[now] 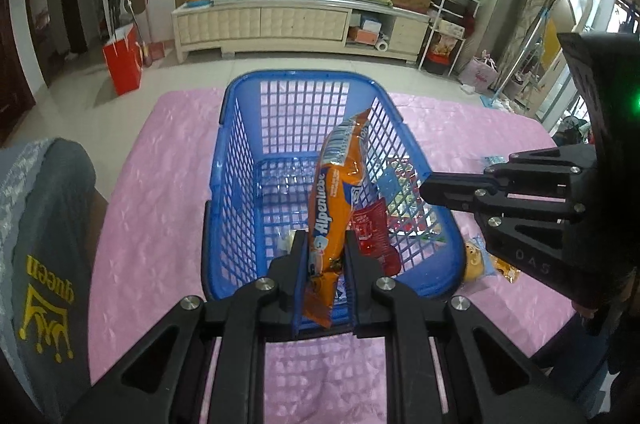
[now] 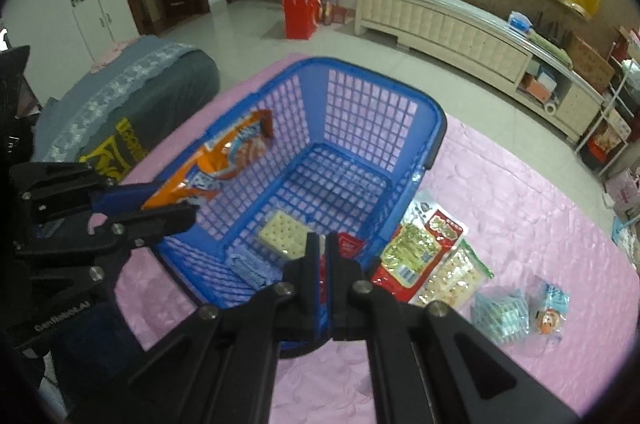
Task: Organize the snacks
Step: 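Lower the candy bag into the basket with the left tool while the right tool drops its packet in, then withdraw both tools from the basket toward the remaining snacks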
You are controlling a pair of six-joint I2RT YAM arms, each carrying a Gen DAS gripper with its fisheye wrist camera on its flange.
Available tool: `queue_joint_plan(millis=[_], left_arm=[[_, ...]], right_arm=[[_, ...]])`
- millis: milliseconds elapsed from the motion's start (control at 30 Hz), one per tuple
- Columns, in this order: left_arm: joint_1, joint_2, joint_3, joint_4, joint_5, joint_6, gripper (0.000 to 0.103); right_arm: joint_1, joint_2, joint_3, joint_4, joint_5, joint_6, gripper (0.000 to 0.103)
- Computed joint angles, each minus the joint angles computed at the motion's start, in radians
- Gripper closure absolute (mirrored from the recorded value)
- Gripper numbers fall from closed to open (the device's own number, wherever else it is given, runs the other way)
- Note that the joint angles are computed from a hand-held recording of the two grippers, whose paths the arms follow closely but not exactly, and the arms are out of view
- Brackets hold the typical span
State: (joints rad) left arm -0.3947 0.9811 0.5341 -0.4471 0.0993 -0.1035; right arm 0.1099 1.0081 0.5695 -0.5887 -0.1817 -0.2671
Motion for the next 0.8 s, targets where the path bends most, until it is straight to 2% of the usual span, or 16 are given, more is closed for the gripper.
queue_joint_plan(millis=[200,233,267,333,400,433,467,567,700,733,800], left_arm=[[0.016,0.077,-0.010,0.070,0.002,0.019,0.087],[0.015,0.081,-0.009,0.075,-0.005,0.013,0.081],[0.018,0.078,-0.014,0.081,-0.003,0.006,0.073],[0.030,0.065,-0.021,0.078,0.003,0.004,0.063],[0.025,0.059,-0.022,0.072,-0.015,-0.001,0.062],[0.021,0.053,-0.022,0.061,-0.021,-0.003,0.062],[0.017,0.044,-0.022,0.046,-0.030,-0.004,0.059],[-0.008,-0.011,-0.023,0.002,-0.054,-0.013,0.051],[-0.056,-0.097,-0.020,-0.057,-0.086,-0.034,0.044],[-0.085,-0.119,-0.012,-0.080,-0.107,-0.046,0.038],[-0.149,-0.139,0.002,-0.103,-0.159,-0.081,0.035]], right_arm=[[0.024,0.064,0.006,0.037,0.025,0.024,0.095],[0.022,0.067,0.006,0.036,0.025,0.026,0.087],[0.024,0.067,0.006,0.035,0.029,0.030,0.074],[0.011,0.054,0.006,0.023,-0.014,0.026,0.061],[0.031,0.022,0.000,0.016,-0.002,0.041,0.047],[0.056,-0.001,-0.004,0.014,0.040,0.059,0.032],[0.075,-0.022,-0.009,0.017,0.080,0.072,0.027],[0.049,-0.068,-0.003,-0.019,0.066,0.063,0.023],[-0.016,-0.121,0.013,-0.085,0.044,0.019,0.022],[-0.042,-0.140,0.014,-0.108,0.034,0.001,0.022],[-0.087,-0.175,0.015,-0.147,0.015,-0.035,0.022]])
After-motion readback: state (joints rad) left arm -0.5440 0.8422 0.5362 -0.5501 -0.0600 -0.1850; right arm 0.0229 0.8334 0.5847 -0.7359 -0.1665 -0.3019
